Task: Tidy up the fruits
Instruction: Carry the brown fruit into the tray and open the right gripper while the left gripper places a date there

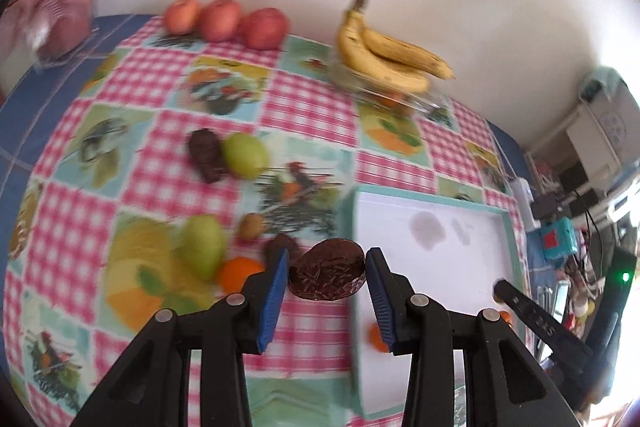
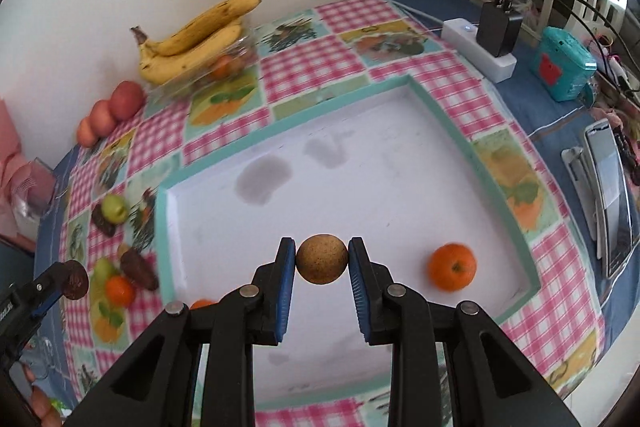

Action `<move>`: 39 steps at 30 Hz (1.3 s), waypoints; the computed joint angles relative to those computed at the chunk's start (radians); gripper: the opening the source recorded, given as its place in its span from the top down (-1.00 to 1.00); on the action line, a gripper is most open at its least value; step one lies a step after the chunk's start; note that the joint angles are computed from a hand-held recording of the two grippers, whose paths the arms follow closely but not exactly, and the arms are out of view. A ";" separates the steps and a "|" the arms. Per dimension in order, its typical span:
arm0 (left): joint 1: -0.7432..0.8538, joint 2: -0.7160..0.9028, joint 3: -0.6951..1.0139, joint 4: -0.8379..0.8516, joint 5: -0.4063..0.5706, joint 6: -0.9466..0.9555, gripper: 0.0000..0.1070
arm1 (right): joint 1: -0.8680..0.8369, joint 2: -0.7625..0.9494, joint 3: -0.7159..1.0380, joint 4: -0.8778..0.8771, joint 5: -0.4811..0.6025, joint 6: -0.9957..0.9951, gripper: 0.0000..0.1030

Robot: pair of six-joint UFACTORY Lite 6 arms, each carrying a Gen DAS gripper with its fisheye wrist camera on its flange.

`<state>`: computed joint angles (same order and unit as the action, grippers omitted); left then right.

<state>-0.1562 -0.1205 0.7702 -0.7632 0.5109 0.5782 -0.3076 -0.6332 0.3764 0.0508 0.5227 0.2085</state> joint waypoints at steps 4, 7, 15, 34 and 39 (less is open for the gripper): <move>-0.128 0.092 0.044 -0.028 -0.071 0.001 0.22 | -0.033 0.098 0.036 0.024 -0.063 -0.047 0.46; -0.200 0.186 0.096 -0.058 -0.114 0.016 0.22 | -0.037 0.181 0.072 0.009 -0.109 -0.041 0.45; -0.285 0.411 0.249 -0.051 -0.145 -0.012 0.22 | -0.100 0.431 0.180 0.042 -0.210 -0.116 0.45; -0.314 0.582 0.442 0.063 -0.156 -0.102 0.21 | -0.210 0.672 0.382 0.084 -0.256 -0.208 0.45; -0.327 0.596 0.450 0.101 -0.155 -0.136 0.21 | -0.228 0.691 0.392 0.144 -0.268 -0.272 0.45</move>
